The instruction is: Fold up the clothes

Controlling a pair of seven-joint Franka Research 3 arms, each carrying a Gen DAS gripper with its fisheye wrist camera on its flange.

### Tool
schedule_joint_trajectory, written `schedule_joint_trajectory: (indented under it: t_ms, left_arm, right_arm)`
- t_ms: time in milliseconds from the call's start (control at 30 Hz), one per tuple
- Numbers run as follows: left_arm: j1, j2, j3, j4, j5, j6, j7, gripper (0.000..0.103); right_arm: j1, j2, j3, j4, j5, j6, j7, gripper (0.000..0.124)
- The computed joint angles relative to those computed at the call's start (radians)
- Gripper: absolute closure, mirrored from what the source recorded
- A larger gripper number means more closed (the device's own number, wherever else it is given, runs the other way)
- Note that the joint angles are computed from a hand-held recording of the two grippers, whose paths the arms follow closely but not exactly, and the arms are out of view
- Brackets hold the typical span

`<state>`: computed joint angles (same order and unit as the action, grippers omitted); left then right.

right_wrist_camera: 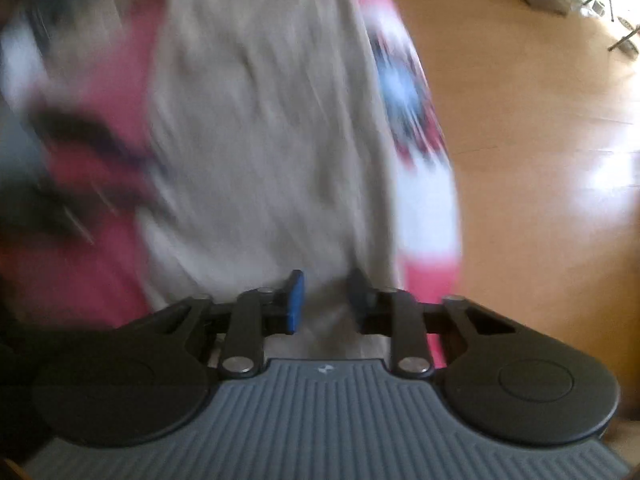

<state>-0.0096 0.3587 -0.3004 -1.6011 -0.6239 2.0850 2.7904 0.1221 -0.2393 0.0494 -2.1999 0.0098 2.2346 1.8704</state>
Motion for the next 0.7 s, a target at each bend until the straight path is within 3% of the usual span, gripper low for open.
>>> schedule_joint_trajectory:
  t_ms: [100,233,333,367,500,533,600,700]
  left_arm:
    - [0.013,0.037,0.001,0.052,-0.014,-0.08,-0.051,0.071]
    - [0.025,0.081,-0.004,0.112,-0.024,-0.164,-0.116,0.071]
    - [0.034,0.075,-0.007,0.107,-0.03,-0.181,-0.126,0.071]
    - [0.036,0.071,-0.005,0.103,-0.031,-0.184,-0.132,0.071]
    - [0.051,0.061,0.01,0.097,-0.04,-0.198,-0.187,0.07]
    - [0.058,0.06,0.014,0.095,-0.046,-0.195,-0.191,0.071]
    - [0.072,0.061,0.021,0.102,-0.054,-0.186,-0.193,0.07]
    - [0.097,0.079,0.028,0.13,-0.084,-0.128,-0.194,0.069]
  right_arm:
    - [-0.006,0.019,-0.011,0.088,-0.009,-0.079,-0.042,0.116]
    - [-0.014,0.147,-0.024,0.223,-0.025,0.124,-0.076,0.116]
    - [-0.004,0.348,-0.037,0.395,-0.023,0.272,-0.121,0.115]
    - [0.001,0.427,-0.042,0.47,-0.008,0.295,-0.146,0.115]
    - [0.015,0.656,-0.065,0.704,0.055,0.253,-0.181,0.114]
    - [0.023,0.655,-0.074,0.698,0.058,0.241,-0.176,0.114]
    - [0.021,0.596,-0.074,0.596,0.093,0.294,-0.185,0.113]
    - [-0.002,0.454,-0.059,0.418,0.209,0.269,-0.185,0.113]
